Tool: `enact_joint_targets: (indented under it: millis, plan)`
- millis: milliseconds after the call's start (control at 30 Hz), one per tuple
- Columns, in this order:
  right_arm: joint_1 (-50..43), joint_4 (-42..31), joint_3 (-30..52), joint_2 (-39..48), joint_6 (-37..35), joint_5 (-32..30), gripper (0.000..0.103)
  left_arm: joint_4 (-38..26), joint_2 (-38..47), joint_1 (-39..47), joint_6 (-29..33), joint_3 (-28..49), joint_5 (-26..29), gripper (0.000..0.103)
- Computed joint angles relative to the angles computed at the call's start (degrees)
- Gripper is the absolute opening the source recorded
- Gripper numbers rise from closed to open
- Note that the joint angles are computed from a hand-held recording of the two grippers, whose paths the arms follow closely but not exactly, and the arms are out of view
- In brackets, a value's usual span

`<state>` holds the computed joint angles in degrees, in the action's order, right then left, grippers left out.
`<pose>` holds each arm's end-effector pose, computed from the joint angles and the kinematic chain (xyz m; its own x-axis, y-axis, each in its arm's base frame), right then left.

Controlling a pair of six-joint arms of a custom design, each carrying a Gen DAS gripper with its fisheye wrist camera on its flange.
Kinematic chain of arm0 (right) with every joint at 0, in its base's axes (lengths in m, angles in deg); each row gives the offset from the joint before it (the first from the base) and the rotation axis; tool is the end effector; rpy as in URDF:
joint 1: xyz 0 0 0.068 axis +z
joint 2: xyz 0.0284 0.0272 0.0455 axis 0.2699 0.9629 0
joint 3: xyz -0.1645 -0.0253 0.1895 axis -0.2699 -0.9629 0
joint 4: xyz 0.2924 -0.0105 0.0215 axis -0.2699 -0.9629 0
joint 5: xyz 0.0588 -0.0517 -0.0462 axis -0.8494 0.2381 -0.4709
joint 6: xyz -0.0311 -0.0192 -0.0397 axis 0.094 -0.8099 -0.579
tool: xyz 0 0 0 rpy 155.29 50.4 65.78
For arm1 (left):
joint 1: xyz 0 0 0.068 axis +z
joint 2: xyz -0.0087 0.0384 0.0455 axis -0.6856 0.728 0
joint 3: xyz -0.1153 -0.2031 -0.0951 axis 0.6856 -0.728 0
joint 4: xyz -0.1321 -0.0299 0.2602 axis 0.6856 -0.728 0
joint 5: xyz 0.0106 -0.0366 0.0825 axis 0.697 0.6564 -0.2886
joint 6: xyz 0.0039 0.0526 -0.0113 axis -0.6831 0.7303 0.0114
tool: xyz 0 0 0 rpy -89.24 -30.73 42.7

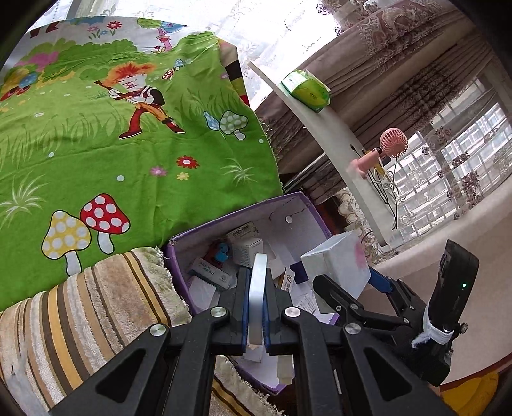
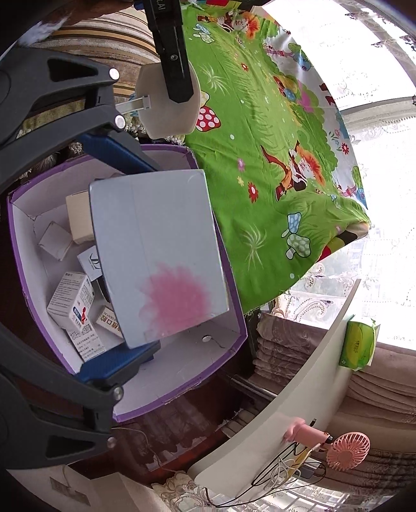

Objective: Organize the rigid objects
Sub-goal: 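Carry the pink-printed box and white holder over the purple box, then open both tools to drop the pink box and holder inside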

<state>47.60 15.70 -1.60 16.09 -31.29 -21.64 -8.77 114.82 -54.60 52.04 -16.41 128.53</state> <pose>0.2215 0.1188 0.1768 -0.7635 0.2313 -0.6030 0.2947 0.9556 -0.0067 0.3289 -0.0888 0.1789 -0.8669 0.2359 -0.4391 0.4665 0.6943 -0.5480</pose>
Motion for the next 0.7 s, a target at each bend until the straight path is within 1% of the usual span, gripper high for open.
enact_joint_targets:
  millis: [267, 300, 367, 400, 433, 467, 500, 533, 667, 700]
  plan:
    - [-1.62, -2.40, -2.26, -4.05, 1.99, 0.50, 0.098, 4.63, -2.38, -4.90, -0.80, -0.87, -5.38, 0.007]
    - [-1.74, -2.92, -2.30, -4.43, 2.30, 0.61, 0.098, 5.07, -2.62, -5.43, -0.63, -0.92, -6.08, 0.009]
    - [-1.79, -3.91, -2.18, -4.82, 2.53, 0.52, 0.098, 4.99, -2.90, -6.06, 0.10, -1.02, -7.15, 0.016]
    - [-1.66, -4.29, -2.17, -4.97, 2.65, 0.37, 0.098, 4.97, -3.03, -6.13, 0.38, -1.21, -7.31, 0.024]
    - [-1.48, -4.52, -2.33, -5.29, 2.97, 0.29, 0.098, 4.91, -3.10, -6.06, 0.65, -1.38, -7.35, 0.036]
    - [-1.29, -4.77, -2.44, -5.48, 3.41, 0.07, 0.098, 4.77, -3.40, -5.88, 0.79, -1.69, -7.50, 0.041]
    - [-1.06, -5.04, -2.59, -5.77, 3.85, -0.27, 0.098, 4.55, -3.91, -5.60, 0.95, -2.12, -7.70, 0.050]
    - [-0.73, -5.29, -2.75, -6.11, 4.30, -0.56, 0.098, 4.11, -4.46, -5.25, 1.51, -2.54, -7.83, 0.056]
    - [1.46, -7.60, -3.16, -6.88, 7.84, -0.11, 0.098, 1.21, -7.67, -4.13, 6.02, -4.51, -10.00, 0.058]
    - [2.13, -8.33, -3.26, -7.08, 8.92, 0.08, 0.098, 0.66, -8.73, -3.55, 6.91, -5.37, -9.96, 0.060]
